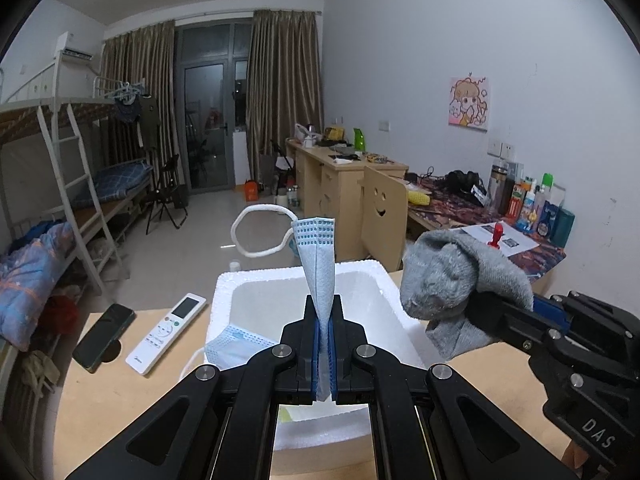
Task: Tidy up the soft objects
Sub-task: 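Open the left gripper to drop the face mask into the foam box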
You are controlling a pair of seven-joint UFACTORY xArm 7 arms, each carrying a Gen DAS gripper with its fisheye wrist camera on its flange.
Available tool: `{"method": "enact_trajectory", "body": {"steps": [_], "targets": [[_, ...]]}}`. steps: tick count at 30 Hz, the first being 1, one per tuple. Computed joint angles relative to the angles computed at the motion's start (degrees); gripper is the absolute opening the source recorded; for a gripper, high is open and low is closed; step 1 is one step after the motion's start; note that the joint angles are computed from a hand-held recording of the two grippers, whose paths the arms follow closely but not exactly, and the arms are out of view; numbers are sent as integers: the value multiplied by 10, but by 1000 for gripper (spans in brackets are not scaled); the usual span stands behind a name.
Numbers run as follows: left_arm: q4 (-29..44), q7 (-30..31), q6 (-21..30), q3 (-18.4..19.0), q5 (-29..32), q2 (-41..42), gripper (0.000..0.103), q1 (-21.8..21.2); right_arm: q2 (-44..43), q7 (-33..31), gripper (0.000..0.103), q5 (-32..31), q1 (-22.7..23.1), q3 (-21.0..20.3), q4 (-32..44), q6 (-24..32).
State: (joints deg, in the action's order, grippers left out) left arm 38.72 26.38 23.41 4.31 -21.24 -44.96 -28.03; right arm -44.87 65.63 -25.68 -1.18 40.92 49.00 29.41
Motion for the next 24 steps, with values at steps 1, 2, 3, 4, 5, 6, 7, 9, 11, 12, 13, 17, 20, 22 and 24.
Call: {"method": "enact_trajectory", "body": {"steps": [1, 2, 3, 4, 5, 6, 7, 9, 11, 12, 13, 17, 20, 22, 24], "targets": [[0, 1, -1, -1, 2, 2, 4, 1, -1, 1, 20, 0, 1, -1, 0, 0], [1, 2, -1, 0, 3, 5, 4, 0, -1, 1, 20, 0, 1, -1, 0, -1], [2, 5, -1, 5, -1, 8, 4, -5, 0, 2, 20, 0, 0, 0, 0, 0], [4, 4, -2, 5, -2, 12, 4, -3, 0, 2, 20, 1, 0, 0, 2, 1], [5, 5, 0, 6, -2, 15, 4, -3, 0, 0, 20, 0, 1, -3, -1, -1], [6, 7, -1, 8, -4, 16, 5, -4, -1, 1, 20, 0, 1, -4, -1, 0], [5, 6, -5, 6, -4, 17, 6, -2, -1, 1, 20, 0, 1, -4, -1, 0], [3, 1, -12, -3, 2, 19, 19, 9, -5, 2, 20, 0, 1, -5, -1, 2], [2, -4, -15, -9, 8, 20, 57, 14, -8, 3, 20, 1, 1, -7, -1, 4], [-5, -4, -30, -9, 6, 16, 87, 12, -10, 3, 20, 2, 0, -7, 0, 5], [-13, -8, -49, -12, 6, 11, 96, 12, -11, 4, 20, 2, 0, -7, -1, 6], [-31, -19, -89, -21, 34, 2, 103, 17, -17, 7, 20, 4, -1, -5, -3, 9], [-30, -33, -85, -19, 47, 6, 103, 18, -18, 7, 20, 6, -1, -6, -5, 8], [-32, -38, -90, -18, 55, 5, 103, 19, -17, 7, 20, 6, -2, -4, -3, 9], [-31, -41, -87, -14, 60, 3, 103, 17, -17, 5, 20, 6, -2, -5, -4, 8]]}}
